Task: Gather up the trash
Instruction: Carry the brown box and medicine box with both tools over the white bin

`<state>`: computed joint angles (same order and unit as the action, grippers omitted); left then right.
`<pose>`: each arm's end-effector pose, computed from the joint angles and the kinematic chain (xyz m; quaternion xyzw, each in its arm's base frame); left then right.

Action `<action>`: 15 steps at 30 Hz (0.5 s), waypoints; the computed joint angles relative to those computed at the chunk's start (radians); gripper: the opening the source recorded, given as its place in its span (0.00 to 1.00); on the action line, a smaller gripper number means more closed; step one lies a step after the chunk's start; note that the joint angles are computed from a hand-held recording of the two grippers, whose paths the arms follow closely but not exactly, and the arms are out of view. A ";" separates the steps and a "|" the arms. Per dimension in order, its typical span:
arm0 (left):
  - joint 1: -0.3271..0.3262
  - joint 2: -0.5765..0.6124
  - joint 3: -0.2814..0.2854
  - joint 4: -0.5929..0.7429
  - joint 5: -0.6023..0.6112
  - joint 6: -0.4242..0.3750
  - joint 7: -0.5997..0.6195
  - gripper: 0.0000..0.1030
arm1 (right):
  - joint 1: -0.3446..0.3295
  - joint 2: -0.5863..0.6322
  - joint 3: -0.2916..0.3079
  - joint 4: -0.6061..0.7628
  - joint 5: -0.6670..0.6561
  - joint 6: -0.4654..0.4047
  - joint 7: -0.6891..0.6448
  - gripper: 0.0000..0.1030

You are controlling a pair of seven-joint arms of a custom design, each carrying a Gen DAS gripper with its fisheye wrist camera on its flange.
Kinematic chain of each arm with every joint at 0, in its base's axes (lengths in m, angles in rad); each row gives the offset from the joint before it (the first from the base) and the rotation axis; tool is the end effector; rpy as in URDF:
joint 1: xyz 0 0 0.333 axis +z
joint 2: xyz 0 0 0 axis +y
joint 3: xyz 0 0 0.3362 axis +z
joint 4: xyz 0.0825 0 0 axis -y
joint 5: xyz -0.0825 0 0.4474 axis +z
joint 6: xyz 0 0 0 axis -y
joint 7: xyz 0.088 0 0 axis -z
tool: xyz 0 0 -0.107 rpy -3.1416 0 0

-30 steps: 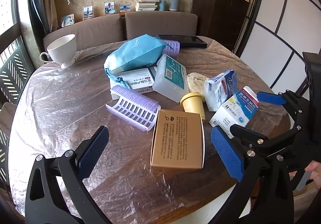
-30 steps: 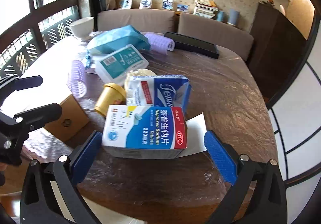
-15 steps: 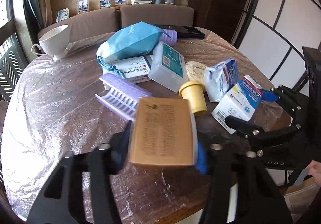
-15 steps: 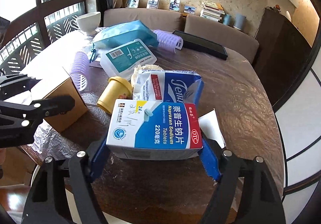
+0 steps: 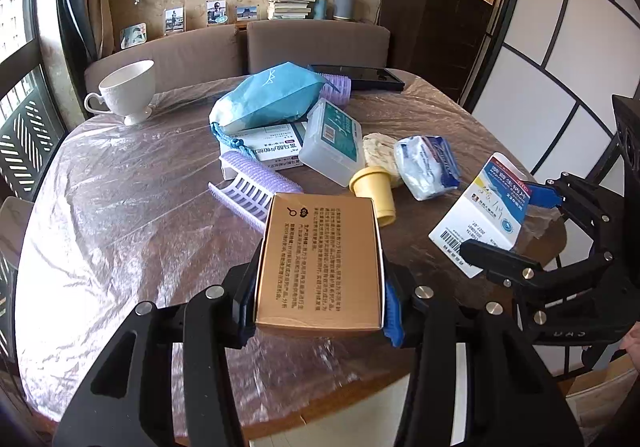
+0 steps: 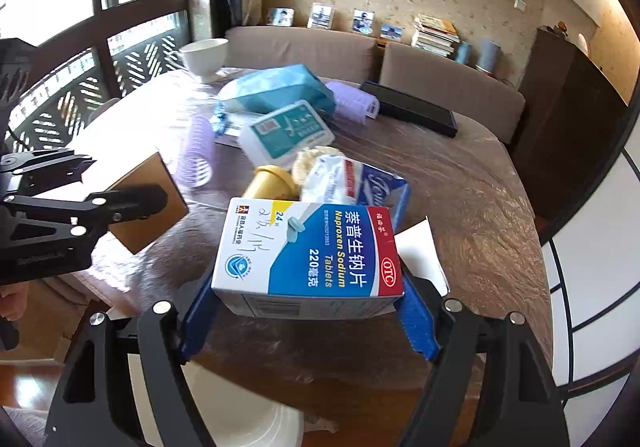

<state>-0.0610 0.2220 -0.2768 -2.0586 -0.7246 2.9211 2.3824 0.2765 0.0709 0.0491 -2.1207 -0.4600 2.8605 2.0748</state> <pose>0.6493 -0.1770 0.3716 -0.4917 0.7941 -0.3295 0.1378 0.6083 0.2306 0.4355 -0.7323 0.5869 -0.2371 0.2511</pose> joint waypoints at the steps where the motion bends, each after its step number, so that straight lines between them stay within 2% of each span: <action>1: 0.004 -0.012 -0.003 -0.011 -0.009 -0.003 0.005 0.48 | 0.000 -0.007 0.004 -0.007 0.012 0.003 -0.014 0.74; 9: -0.013 -0.088 0.016 -0.086 -0.045 -0.008 0.034 0.48 | 0.009 -0.077 0.029 -0.084 0.195 0.032 -0.173 0.74; 13: -0.024 -0.128 0.032 -0.127 -0.079 -0.021 0.051 0.48 | 0.028 -0.109 0.031 -0.119 0.328 0.039 -0.285 0.74; 15: -0.031 -0.148 0.040 -0.145 -0.101 -0.031 0.066 0.48 | 0.047 -0.125 0.026 -0.136 0.443 0.041 -0.381 0.74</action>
<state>-0.0915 0.0744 -0.2369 -2.2041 -0.8253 2.8903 2.4484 0.3234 -0.0544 0.0746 -2.2566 -0.0171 2.9013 1.6935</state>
